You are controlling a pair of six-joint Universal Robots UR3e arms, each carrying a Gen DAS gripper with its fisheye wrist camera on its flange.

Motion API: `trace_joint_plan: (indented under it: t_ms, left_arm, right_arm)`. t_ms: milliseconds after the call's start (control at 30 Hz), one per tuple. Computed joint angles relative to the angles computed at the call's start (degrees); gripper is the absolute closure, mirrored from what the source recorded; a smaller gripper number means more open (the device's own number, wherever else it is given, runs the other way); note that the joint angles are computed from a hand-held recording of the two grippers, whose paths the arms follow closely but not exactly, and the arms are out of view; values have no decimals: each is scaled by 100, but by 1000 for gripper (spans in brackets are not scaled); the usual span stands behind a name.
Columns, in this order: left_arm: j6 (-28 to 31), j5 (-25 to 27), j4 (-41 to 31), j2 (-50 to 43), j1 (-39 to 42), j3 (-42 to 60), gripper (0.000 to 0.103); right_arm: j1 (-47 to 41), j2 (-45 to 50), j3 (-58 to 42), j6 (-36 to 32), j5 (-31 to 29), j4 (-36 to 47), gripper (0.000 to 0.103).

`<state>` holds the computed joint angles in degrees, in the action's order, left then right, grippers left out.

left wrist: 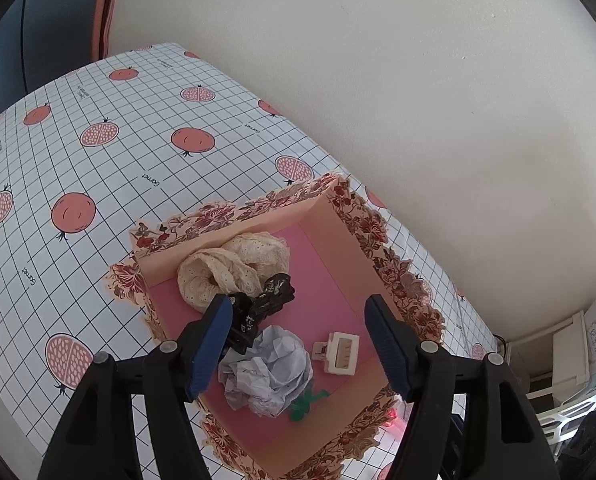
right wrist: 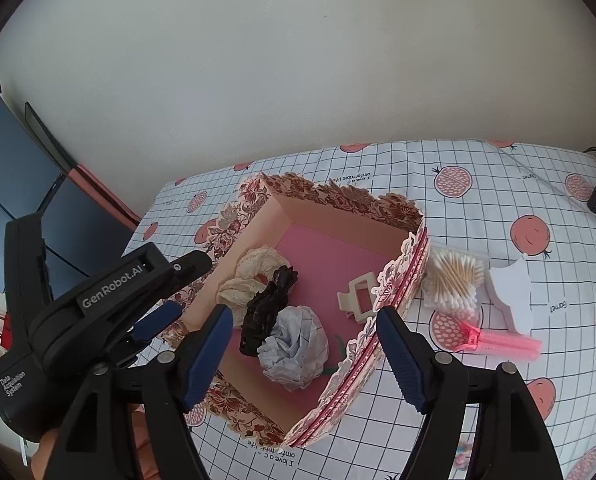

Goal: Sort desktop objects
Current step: 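Withdraw both tools from the box toward the pink roller and rainbow loop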

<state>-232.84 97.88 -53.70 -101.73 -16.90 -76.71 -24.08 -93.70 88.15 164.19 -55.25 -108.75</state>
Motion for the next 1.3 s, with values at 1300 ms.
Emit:
trace_joint_plan:
  t_ms: [1300]
  left_arm:
    - [397, 994, -2244, -2482, -1673, 4907, 17]
  right_arm:
    - [-2869, -516, -1023, -1956, 972, 2379, 0]
